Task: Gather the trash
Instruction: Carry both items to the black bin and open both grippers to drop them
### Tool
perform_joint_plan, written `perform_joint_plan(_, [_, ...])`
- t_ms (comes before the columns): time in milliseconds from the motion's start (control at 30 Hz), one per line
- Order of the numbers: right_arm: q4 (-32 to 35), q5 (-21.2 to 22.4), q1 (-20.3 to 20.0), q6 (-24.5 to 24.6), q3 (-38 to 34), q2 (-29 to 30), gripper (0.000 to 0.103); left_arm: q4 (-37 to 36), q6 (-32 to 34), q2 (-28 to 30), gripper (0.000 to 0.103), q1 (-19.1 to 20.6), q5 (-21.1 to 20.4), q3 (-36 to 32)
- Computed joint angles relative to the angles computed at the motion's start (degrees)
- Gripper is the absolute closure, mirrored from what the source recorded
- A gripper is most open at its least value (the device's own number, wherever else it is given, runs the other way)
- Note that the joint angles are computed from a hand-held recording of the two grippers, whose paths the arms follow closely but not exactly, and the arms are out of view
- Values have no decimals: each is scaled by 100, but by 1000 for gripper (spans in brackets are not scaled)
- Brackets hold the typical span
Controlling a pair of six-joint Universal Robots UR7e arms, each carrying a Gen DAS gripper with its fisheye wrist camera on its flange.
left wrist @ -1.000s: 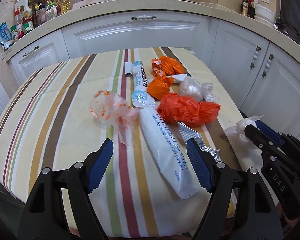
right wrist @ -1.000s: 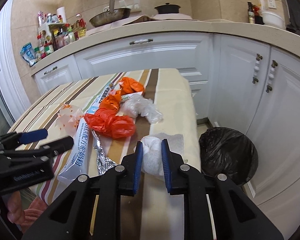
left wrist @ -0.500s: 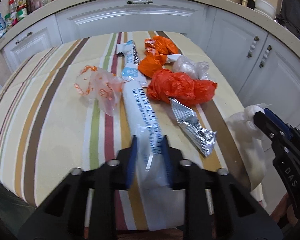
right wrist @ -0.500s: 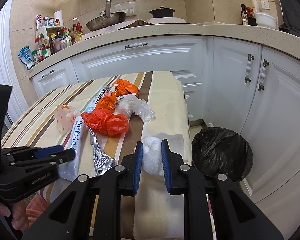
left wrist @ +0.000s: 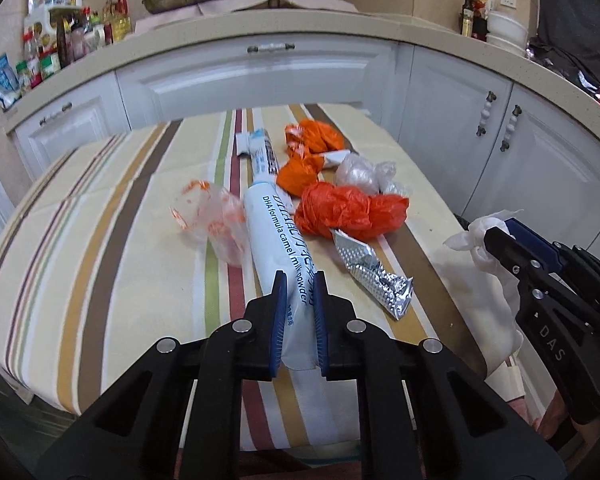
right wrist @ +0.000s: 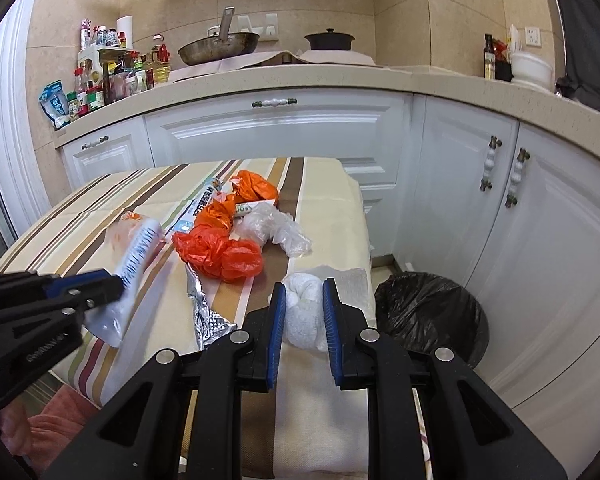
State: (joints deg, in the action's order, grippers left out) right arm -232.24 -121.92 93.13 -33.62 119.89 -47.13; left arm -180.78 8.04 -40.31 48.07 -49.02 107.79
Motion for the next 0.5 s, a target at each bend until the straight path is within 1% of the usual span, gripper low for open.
perform_joint_plan(167, [-135, -69, 58, -96, -13, -8, 83, -595, 496, 29, 90, -112, 49, 83])
perform_joint_plan(267, [-247, -135, 91, -143, -24, -44, 83, -654, 614, 36, 90, -136, 8, 33])
perform_joint_plan(433, [-451, -258, 33, -196, -55, -202, 83, -665, 831, 130, 90, -189, -225, -233])
perform_joint_plan(500, [-493, -294, -18, -237, -81, -270, 83, -675, 1018, 264, 90, -237, -391, -451])
